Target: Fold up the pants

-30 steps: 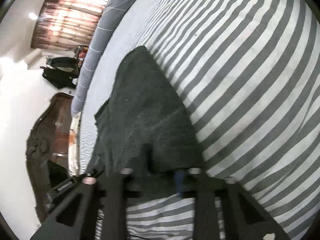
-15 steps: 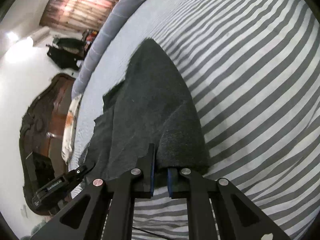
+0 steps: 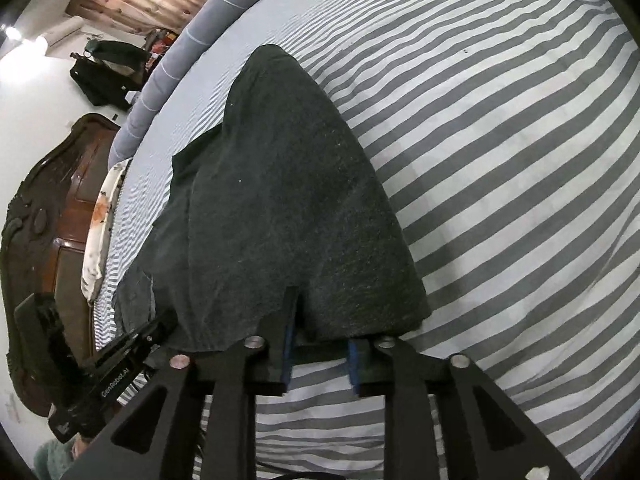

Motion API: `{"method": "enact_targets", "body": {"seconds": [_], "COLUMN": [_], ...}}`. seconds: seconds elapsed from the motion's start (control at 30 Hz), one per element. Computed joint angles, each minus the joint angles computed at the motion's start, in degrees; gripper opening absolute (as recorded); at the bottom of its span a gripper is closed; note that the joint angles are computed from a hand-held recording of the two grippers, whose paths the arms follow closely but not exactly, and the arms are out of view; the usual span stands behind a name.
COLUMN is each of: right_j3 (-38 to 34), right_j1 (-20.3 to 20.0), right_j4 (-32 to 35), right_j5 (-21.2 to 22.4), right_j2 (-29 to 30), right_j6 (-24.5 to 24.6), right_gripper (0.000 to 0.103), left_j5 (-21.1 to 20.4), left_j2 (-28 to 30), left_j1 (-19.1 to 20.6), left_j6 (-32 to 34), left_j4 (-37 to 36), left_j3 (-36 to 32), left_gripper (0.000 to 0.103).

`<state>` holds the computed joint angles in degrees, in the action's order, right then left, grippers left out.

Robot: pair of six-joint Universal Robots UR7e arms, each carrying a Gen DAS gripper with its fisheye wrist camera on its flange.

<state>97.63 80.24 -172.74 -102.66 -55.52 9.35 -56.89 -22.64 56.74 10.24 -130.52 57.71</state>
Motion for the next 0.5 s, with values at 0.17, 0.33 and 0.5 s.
{"method": "enact_targets", "body": {"seconds": [0.17, 0.33, 0.5], "right_j3": [1.4, 4.2, 5.9], "right_j1": [0.9, 1.7, 3.8], "right_j4": [1.0, 2.9, 0.8], "right_j5": [-1.4, -1.6, -3.7], "right_j2": [-1.6, -4.6, -6.6], "right_j6": [-0.6, -2.6, -7.4], "right_gripper": [0.035, 0.036, 0.036], "left_j5": [3.2, 6.3, 7.1], "left_j2": [-0.9, -1.7, -2.4], "left_j1": [-1.7, -3.1, -3.7], "left_j6": [1.3, 3.9, 5.1], "left_j4": [-2.3, -5.6, -8.5], "left_j3": [2.5, 4.6, 6.0], "left_gripper": [0.013, 0.015, 0.016]}}
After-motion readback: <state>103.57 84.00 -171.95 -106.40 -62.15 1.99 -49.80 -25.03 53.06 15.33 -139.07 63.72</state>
